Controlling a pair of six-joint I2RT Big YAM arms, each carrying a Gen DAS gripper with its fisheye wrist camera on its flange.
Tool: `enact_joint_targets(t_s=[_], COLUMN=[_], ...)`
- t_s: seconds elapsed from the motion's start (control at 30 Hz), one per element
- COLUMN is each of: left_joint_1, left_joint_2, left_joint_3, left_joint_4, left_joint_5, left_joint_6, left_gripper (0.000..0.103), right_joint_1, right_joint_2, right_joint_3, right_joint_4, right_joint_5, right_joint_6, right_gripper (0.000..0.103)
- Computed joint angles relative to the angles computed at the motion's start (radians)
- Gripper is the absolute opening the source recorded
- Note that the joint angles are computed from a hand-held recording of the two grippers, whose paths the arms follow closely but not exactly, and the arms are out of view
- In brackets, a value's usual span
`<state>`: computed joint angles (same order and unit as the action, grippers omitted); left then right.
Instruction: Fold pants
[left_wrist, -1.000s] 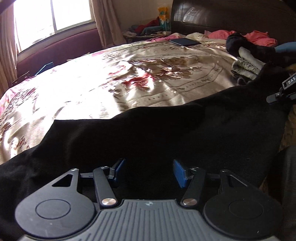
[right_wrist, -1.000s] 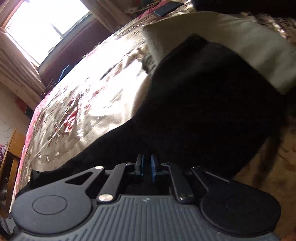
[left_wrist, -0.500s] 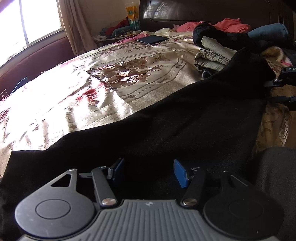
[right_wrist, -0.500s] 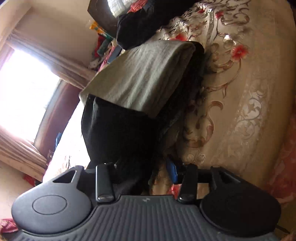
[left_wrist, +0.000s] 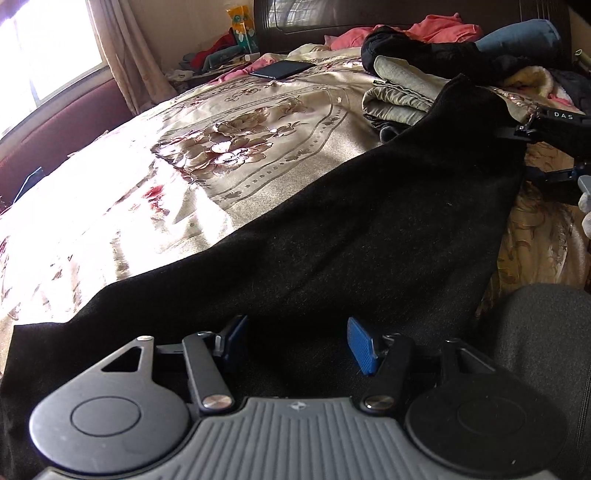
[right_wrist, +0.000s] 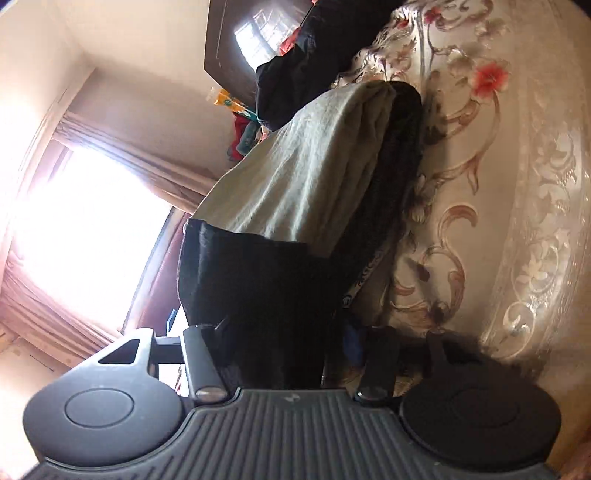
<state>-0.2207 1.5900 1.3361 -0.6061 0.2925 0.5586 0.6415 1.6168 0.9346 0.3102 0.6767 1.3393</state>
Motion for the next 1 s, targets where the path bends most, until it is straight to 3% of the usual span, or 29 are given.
enact_joint_targets(t_s=[0.07, 0.13, 0.17, 0.2, 0.23, 0.27, 0.3, 0.4, 0.5, 0.57, 0.63, 0.67, 0.73, 0.77, 0.8, 0.83, 0.87, 0.9, 0.93, 1.0], left_joint_1=[-0.004, -0.005, -0.005, -0.005, -0.006, -0.009, -0.011, -0.016, -0.021, -0.023, -0.024, -0.024, -0.023, -0.023, -0.022, -0.021, -0.019, -0.015, -0.01, 0.012], left_joint_2=[0.001, 0.0, 0.0, 0.001, 0.002, 0.006, 0.006, 0.005, 0.007, 0.004, 0.002, 0.001, -0.001, -0.001, -0.001, -0.002, -0.004, -0.008, -0.009, -0.009], left_joint_3=[0.003, 0.006, 0.006, 0.006, 0.007, 0.01, 0.011, 0.009, 0.013, 0.009, 0.004, 0.003, -0.002, -0.005, -0.009, -0.015, -0.022, -0.03, -0.033, -0.032], left_joint_4=[-0.005, -0.011, -0.014, -0.014, -0.014, -0.015, -0.016, -0.013, -0.019, -0.014, -0.005, -0.003, 0.006, 0.014, 0.022, 0.032, 0.041, 0.052, 0.055, 0.041], left_joint_5=[-0.008, -0.014, -0.015, -0.016, -0.019, -0.025, -0.029, -0.042, -0.055, -0.06, -0.061, -0.06, -0.053, -0.045, -0.036, -0.029, -0.022, -0.011, 0.002, 0.047], left_joint_6=[0.0, 0.007, 0.009, 0.012, 0.014, 0.016, 0.017, 0.021, 0.026, 0.039, 0.045, 0.043, 0.032, 0.022, 0.017, 0.013, 0.011, 0.006, -0.001, -0.032], left_gripper=[0.072, 0.072, 0.072, 0.072, 0.073, 0.073, 0.073, 0.073, 0.073, 0.073, 0.074, 0.074, 0.074, 0.074, 0.074, 0.074, 0.074, 0.074, 0.074, 0.074], right_joint_1=[0.001, 0.005, 0.01, 0.009, 0.005, -0.009, -0.015, -0.027, -0.018, -0.014, -0.023, -0.028, -0.039, -0.043, -0.042, -0.038, -0.037, -0.029, -0.006, 0.02], right_joint_2=[-0.002, 0.0, -0.005, -0.007, -0.008, 0.005, 0.011, 0.026, 0.029, 0.026, 0.033, 0.039, 0.053, 0.057, 0.054, 0.047, 0.042, 0.033, 0.012, -0.025], right_joint_3=[-0.025, -0.066, -0.074, -0.069, -0.054, -0.037, -0.033, -0.04, -0.055, -0.059, -0.049, -0.05, -0.046, -0.037, -0.025, -0.018, -0.022, -0.025, -0.016, 0.041], right_joint_4=[0.105, 0.28, 0.307, 0.284, 0.21, 0.137, 0.114, 0.226, 0.361, 0.34, 0.225, 0.227, 0.295, 0.301, 0.271, 0.252, 0.284, 0.319, 0.304, 0.194], right_joint_5=[-0.025, -0.084, -0.096, -0.09, -0.079, -0.076, -0.083, -0.109, -0.108, -0.074, -0.075, -0.084, -0.114, -0.137, -0.156, -0.167, -0.186, -0.195, -0.166, -0.159], right_joint_6=[-0.039, -0.025, -0.051, -0.105, -0.124, -0.103, -0.069, -0.095, -0.13, -0.165, -0.123, -0.11, -0.14, -0.143, -0.118, -0.076, -0.036, -0.004, -0.011, -0.067], right_gripper=[0.052, 0.049, 0.049, 0.05, 0.046, 0.041, 0.036, 0.042, 0.04, 0.04, 0.036, 0.035, 0.05, 0.052, 0.048, 0.024, 0.013, 0.012, 0.01, 0.01])
